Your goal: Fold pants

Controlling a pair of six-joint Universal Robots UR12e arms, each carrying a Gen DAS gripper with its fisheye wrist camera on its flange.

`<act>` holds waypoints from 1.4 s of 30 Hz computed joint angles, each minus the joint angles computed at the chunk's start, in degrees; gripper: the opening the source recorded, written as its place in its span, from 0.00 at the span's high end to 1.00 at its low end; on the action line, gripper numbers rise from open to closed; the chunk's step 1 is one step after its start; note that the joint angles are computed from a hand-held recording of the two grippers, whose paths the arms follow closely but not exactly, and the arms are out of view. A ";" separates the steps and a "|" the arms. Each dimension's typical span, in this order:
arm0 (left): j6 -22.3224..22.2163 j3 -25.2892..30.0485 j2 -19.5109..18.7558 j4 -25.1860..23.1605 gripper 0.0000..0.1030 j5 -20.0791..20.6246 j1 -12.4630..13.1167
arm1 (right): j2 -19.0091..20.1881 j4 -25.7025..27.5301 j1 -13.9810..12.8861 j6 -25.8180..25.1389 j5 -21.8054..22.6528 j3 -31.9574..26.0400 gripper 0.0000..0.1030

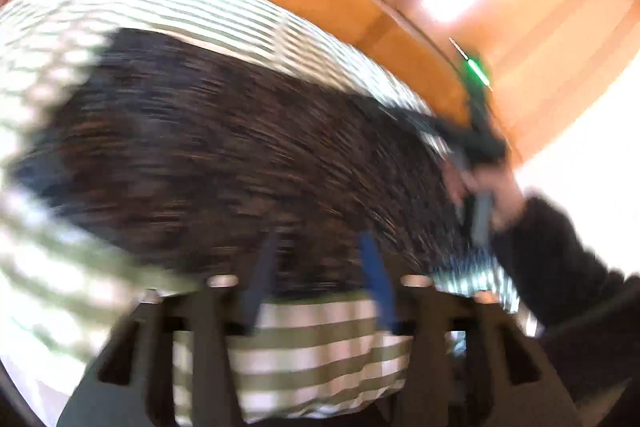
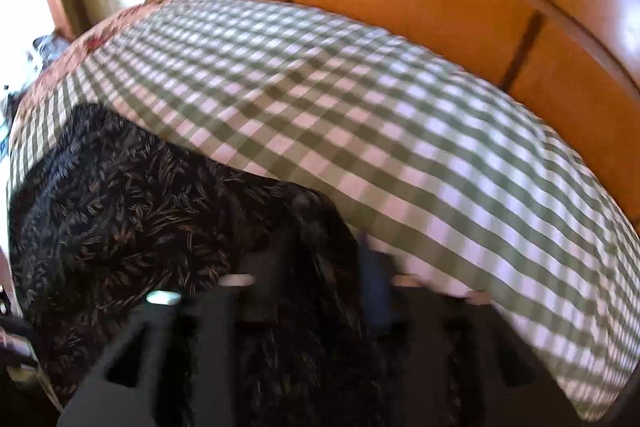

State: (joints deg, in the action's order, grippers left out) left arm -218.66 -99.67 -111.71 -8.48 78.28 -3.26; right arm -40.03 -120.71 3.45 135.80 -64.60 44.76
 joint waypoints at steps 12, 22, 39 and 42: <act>-27.48 -10.56 3.38 11.18 0.31 2.40 5.14 | -9.37 0.19 -2.54 -0.29 12.54 14.96 0.40; -27.02 -6.93 1.92 7.72 0.85 8.35 4.74 | -9.37 -0.39 0.09 -0.62 11.13 16.80 0.39; -12.69 1.91 2.99 -12.84 0.56 32.00 -0.72 | -7.72 -4.97 0.64 2.04 9.18 17.29 0.31; -4.45 5.01 1.11 -12.52 0.56 29.90 -1.05 | -7.68 -0.61 0.28 1.65 9.82 15.65 0.30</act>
